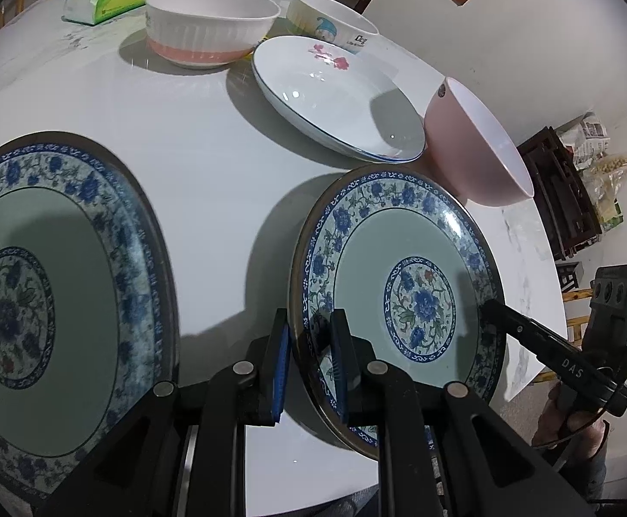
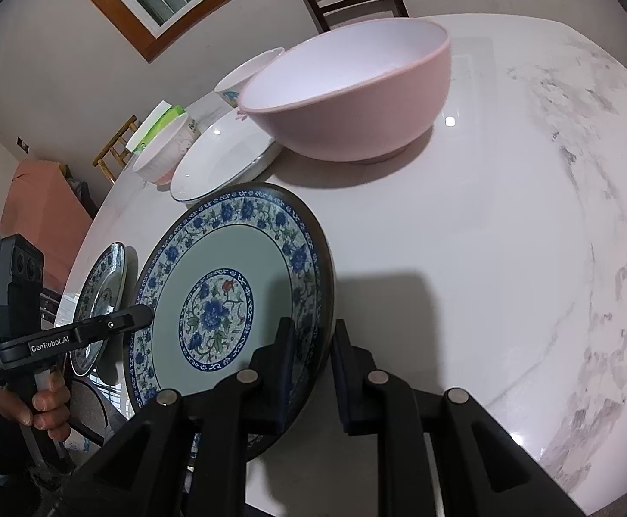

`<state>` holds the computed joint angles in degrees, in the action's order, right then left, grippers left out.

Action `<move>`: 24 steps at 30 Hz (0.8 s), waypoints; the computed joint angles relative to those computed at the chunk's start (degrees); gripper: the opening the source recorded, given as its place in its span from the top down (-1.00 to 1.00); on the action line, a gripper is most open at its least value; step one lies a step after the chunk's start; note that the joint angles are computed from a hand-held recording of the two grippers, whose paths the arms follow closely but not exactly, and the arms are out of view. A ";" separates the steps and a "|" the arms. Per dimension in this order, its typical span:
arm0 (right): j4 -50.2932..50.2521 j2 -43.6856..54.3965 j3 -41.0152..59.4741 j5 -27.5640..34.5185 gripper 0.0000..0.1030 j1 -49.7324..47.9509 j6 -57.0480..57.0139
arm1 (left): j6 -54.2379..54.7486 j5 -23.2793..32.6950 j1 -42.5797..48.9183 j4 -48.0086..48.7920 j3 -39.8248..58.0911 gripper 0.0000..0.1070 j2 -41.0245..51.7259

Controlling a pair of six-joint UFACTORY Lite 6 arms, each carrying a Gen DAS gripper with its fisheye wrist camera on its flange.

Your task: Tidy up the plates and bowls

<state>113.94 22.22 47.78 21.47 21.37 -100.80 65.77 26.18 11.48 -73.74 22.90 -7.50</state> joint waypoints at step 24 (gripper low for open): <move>-0.92 -2.98 4.17 -5.69 0.65 10.35 5.49 | -4.62 9.26 17.33 15.05 -2.40 0.72 -12.73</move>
